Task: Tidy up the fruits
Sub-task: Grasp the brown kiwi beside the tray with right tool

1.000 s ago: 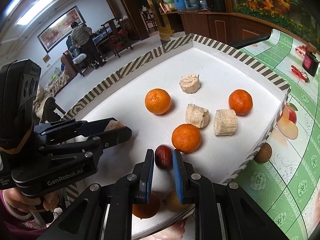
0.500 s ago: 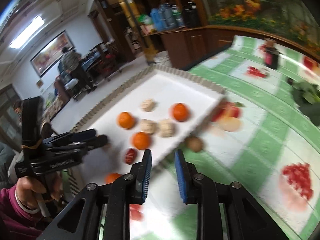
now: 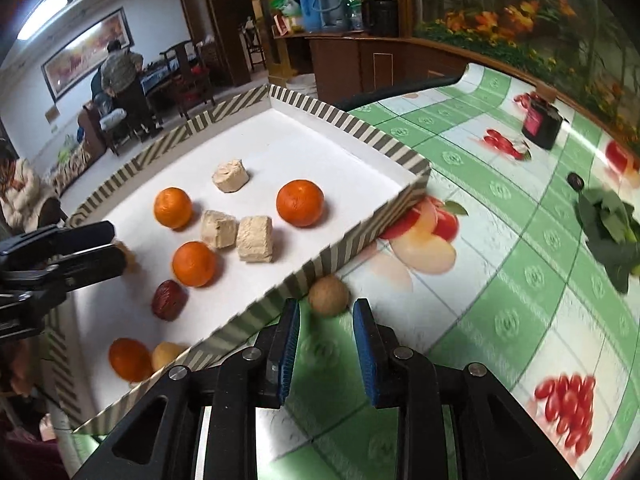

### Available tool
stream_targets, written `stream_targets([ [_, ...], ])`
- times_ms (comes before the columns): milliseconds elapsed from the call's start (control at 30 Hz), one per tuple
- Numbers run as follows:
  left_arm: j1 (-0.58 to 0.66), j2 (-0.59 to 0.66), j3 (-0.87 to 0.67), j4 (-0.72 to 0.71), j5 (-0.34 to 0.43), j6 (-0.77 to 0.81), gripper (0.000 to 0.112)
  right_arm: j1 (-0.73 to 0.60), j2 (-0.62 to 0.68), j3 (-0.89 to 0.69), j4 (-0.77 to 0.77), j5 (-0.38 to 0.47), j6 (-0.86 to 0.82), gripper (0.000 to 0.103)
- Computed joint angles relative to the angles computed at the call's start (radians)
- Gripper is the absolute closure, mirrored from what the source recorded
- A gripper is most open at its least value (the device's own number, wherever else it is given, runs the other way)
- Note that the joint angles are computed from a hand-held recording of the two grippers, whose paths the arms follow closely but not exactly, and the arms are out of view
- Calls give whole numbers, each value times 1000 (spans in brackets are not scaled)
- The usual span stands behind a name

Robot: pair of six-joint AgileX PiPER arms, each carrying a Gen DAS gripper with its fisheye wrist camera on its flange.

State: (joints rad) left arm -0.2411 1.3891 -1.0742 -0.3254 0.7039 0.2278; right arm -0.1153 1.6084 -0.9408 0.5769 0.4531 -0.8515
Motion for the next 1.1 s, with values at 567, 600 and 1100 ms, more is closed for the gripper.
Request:
stream_targets([
  [567,-100,-44,-11,50,14,-69,56,-101,-1,25,191,70,-212,83],
  [600,-97,-46,-6,52,13,-73,56,-83,-9,34,180,37,-212,83],
  [1100,-77,18,-27,20,28,-61,56,-37,123,-130,54,89,-279,77],
])
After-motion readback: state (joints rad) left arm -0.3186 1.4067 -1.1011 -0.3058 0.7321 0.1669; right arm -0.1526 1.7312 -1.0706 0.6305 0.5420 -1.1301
